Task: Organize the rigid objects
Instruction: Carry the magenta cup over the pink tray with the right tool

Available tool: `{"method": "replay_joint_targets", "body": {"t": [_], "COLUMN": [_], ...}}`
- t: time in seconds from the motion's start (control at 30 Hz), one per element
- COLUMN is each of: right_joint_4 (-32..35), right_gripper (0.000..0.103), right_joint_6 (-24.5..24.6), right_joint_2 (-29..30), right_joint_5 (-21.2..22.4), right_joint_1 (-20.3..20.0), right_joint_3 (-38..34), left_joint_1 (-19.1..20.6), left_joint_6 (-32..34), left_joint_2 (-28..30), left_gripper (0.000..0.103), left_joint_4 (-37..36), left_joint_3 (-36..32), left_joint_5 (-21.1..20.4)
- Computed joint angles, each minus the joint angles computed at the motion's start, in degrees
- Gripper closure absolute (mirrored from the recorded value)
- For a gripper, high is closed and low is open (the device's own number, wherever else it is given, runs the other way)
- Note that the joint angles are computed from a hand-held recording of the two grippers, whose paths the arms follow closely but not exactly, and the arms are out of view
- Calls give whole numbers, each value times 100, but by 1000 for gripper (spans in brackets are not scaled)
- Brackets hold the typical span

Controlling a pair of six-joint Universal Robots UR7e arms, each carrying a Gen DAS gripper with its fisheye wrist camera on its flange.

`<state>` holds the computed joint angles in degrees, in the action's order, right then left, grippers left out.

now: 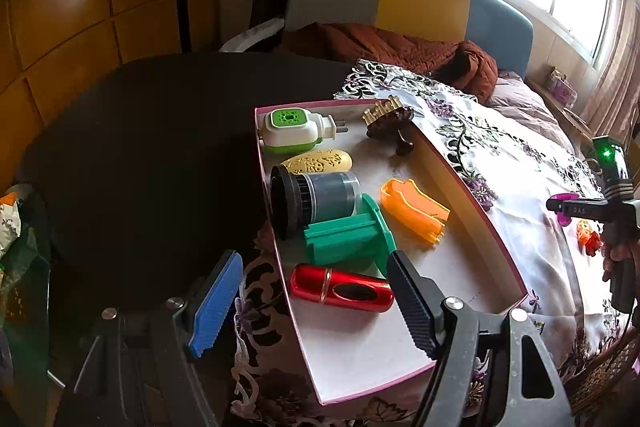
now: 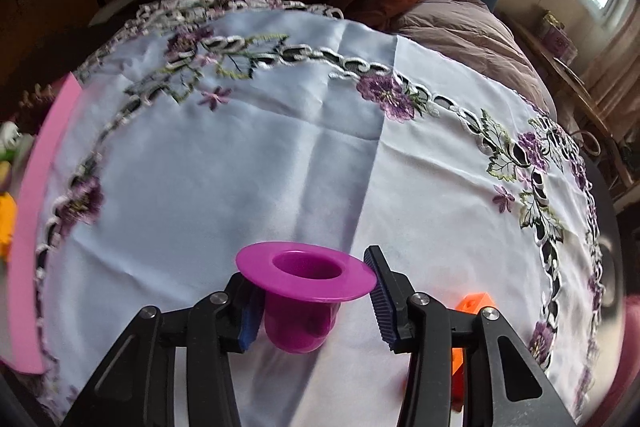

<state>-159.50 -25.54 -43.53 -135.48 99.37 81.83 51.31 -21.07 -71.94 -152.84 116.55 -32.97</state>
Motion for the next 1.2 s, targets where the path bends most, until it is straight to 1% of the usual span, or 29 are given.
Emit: {"method": "replay_joint_targets", "body": {"t": [0.1,0.33,0.5,0.7,0.83,1.0,1.2], "right_joint_4": [-167,-437,-396,-208,-69,193,451], "right_gripper": [56,56,56,56,56,56,56], "right_joint_6": [16,-128,-169,-397,-410,-328,-203], "right_joint_2": [-91,-233,-278,-218,-128,12,189], "right_joint_5": [241,925,1395,1936,2143,2307,2356], "right_joint_1": [110,468,698,958,1068,1115,1143], "right_joint_3": [147,469,680,890,939,920,821], "left_joint_1": [-7,-15,-13,-6,5,23,51], "left_joint_6": [-8,-8,-21,-60,-119,-144,-182], "left_joint_2": [-11,-40,-65,-74,-73,-77,-84], "left_gripper": [28,28,28,28,28,28,28], "left_joint_4": [-13,-51,-106,-108,-85,-89,-113], "left_joint_3": [13,36,57,70,67,63,64], "left_joint_5": [1,4,29,43,74,92,118]}}
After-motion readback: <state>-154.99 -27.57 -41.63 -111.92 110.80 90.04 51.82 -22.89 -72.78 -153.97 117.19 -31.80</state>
